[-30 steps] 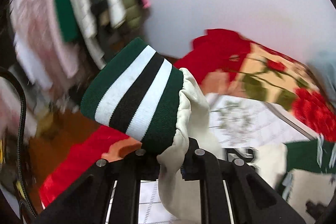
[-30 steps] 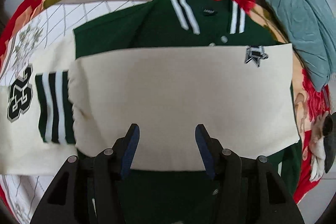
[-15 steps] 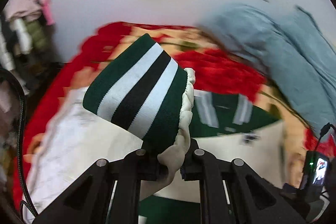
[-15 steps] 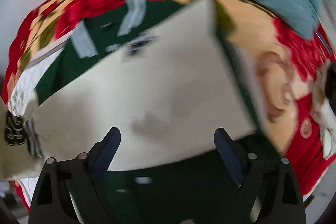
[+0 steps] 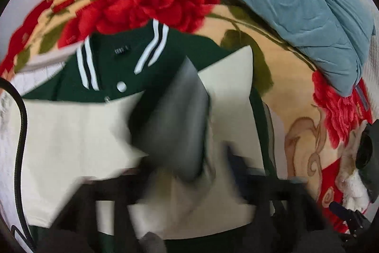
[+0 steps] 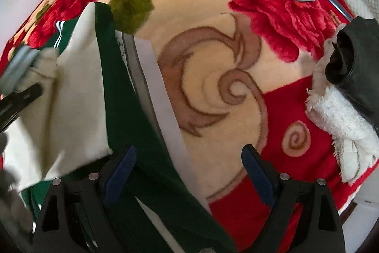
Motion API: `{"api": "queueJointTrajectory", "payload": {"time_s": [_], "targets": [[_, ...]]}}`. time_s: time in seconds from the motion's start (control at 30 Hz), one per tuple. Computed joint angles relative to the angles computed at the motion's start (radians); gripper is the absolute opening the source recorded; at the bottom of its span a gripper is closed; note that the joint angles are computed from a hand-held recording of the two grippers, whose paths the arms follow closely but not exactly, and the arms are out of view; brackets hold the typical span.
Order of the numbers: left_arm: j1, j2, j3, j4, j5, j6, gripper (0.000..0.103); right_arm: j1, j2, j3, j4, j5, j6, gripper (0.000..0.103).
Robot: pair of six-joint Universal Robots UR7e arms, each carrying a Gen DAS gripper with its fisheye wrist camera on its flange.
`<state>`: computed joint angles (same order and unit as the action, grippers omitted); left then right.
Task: Fold large clothes
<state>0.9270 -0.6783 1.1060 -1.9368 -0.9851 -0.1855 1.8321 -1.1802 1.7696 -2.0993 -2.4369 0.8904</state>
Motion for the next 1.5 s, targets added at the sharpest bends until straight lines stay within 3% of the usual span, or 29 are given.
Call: {"api": "queueJointTrajectory", "payload": {"time_s": [0.07,0.2,0.3,0.43,0.57,0.67,0.77,0.9,1.13,1.4,1.5], "targets": [[-0.003,-0.014,0.02,-0.021,-0.001,-0.007,0.092,-0.003,-0.03,0.04,-0.046,0.038,-0.045,0.092],[-0.009,-0.142,0.138,-0.015,0.053,-0.091,0.092,-0.002,-0.062,0.085,-0.075,0.119,-0.119,0.092],[-0.017,-0.259,0.249,0.043,0.172,-0.199,0.092,0.002,-0.031,0.069,-0.054,0.148,-0.174,0.092],[0.004,-0.366,0.335,0.304,0.38,-0.414,0.092,0.01,0.054,0.007,-0.046,0.128,-0.269,0.092],[0.091,-0.35,0.286,0.598,0.497,-0.682,0.092,0.01,0.182,-0.091,-0.029,0.046,-0.372,0.092],[0.148,-0.293,0.205,0.728,0.578,-0.789,0.092,0.004,0.263,-0.159,-0.002,0.005,-0.421,0.092],[0.192,-0.239,0.122,0.796,0.626,-0.843,0.094,-0.003,0.322,-0.211,-0.016,0.014,-0.447,0.092],[0.226,-0.24,0.105,0.695,0.642,-0.744,0.094,0.017,0.39,-0.294,-0.008,0.008,-0.448,0.09],[0.266,-0.24,0.036,0.638,0.657,-0.666,0.094,0.058,0.532,-0.484,0.032,0.03,-0.426,0.09],[0.33,-0.206,-0.107,0.641,0.737,-0.548,0.094,0.107,0.71,-0.739,0.01,0.162,-0.493,0.09],[0.345,-0.205,-0.103,0.521,0.737,-0.41,0.094,0.112,0.746,-0.797,0.019,0.186,-0.447,0.089]]}}
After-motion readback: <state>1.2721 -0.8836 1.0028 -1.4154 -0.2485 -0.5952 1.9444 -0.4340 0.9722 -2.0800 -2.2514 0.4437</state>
